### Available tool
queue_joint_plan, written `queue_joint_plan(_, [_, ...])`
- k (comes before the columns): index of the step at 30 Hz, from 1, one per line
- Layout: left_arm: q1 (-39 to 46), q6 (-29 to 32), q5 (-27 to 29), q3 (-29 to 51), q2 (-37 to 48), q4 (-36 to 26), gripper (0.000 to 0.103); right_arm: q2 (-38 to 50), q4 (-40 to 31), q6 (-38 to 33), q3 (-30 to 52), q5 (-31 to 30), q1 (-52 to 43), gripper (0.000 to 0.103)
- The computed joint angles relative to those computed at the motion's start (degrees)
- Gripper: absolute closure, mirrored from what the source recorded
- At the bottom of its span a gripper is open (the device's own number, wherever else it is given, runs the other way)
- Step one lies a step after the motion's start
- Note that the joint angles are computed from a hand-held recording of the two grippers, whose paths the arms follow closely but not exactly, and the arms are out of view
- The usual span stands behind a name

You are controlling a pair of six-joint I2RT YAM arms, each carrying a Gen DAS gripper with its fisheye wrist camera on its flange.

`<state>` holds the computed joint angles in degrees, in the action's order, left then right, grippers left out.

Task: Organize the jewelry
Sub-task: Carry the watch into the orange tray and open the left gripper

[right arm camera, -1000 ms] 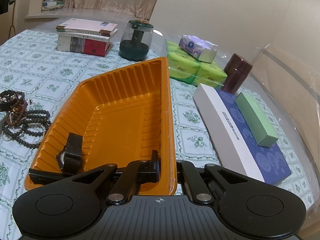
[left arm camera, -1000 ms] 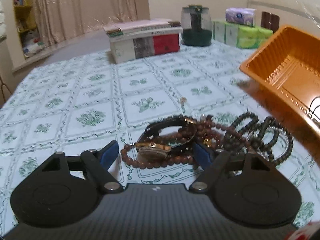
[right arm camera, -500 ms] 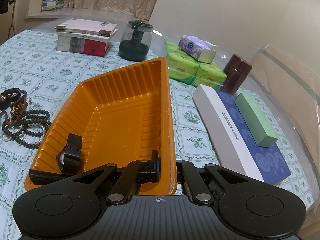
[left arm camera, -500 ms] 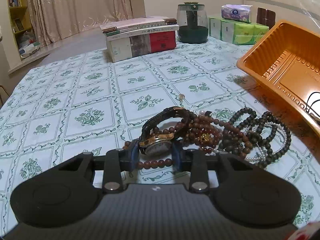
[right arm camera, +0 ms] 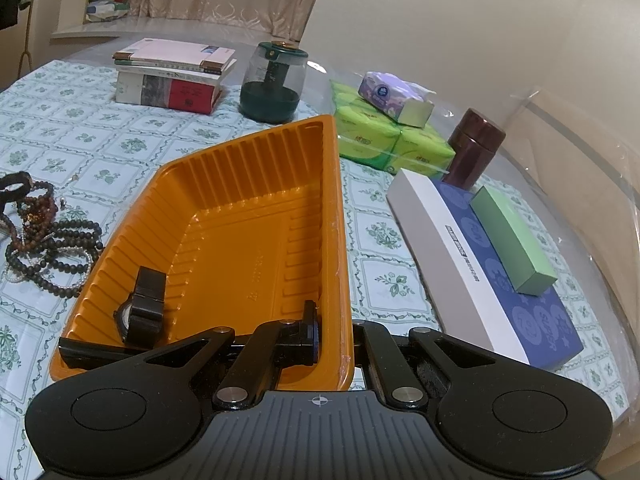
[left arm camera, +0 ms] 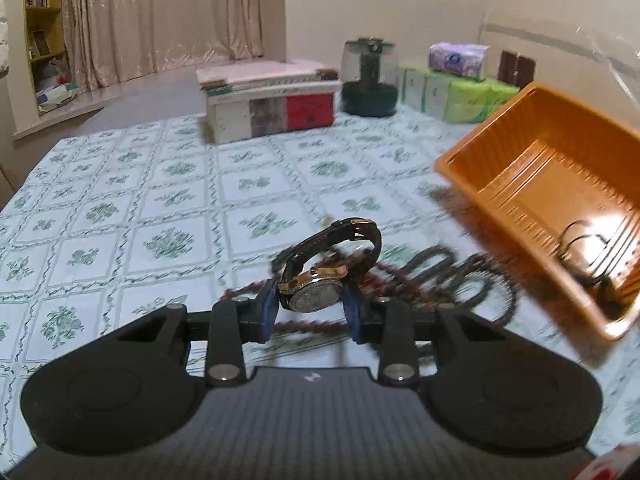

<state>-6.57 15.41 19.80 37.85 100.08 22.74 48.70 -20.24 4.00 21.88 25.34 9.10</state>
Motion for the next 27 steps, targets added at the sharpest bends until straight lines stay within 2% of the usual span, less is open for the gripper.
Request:
queue_joint_plan(5, [-4.47,-3.12,2.65,-1.88,-6.23,-2.77,0.072,-0.08,0.03,-0.01,0.01,-0.15,0.0,0.1])
queue_joint_plan(9, [-10.57,-6.37,4.15,-1.94,-8.15,-4.12,0.072,-0.21,-0.11,0.05,0.05,-0.28,0.15,0.1])
queue_joint_plan(17, [-21.42,-9.17,3.41,-0.47,-5.47,-3.61,0.072,-0.52,-0.33,-0.85,0.1,-1.36,-0.68,0.1])
queue_joint_plan(25, [-25.06,-9.56,4.43,1.92,-2.19,-4.96,0.072,-0.7,-0.66,-1.29,0.28,-1.88,-0.94,0.1])
queue_joint_plan(27, [-25.35,-9.89,5.39,2.53,-1.7,-5.83,0.067,-0.64,-0.52,-1.32,0.21,-1.79,-0.87,0.1])
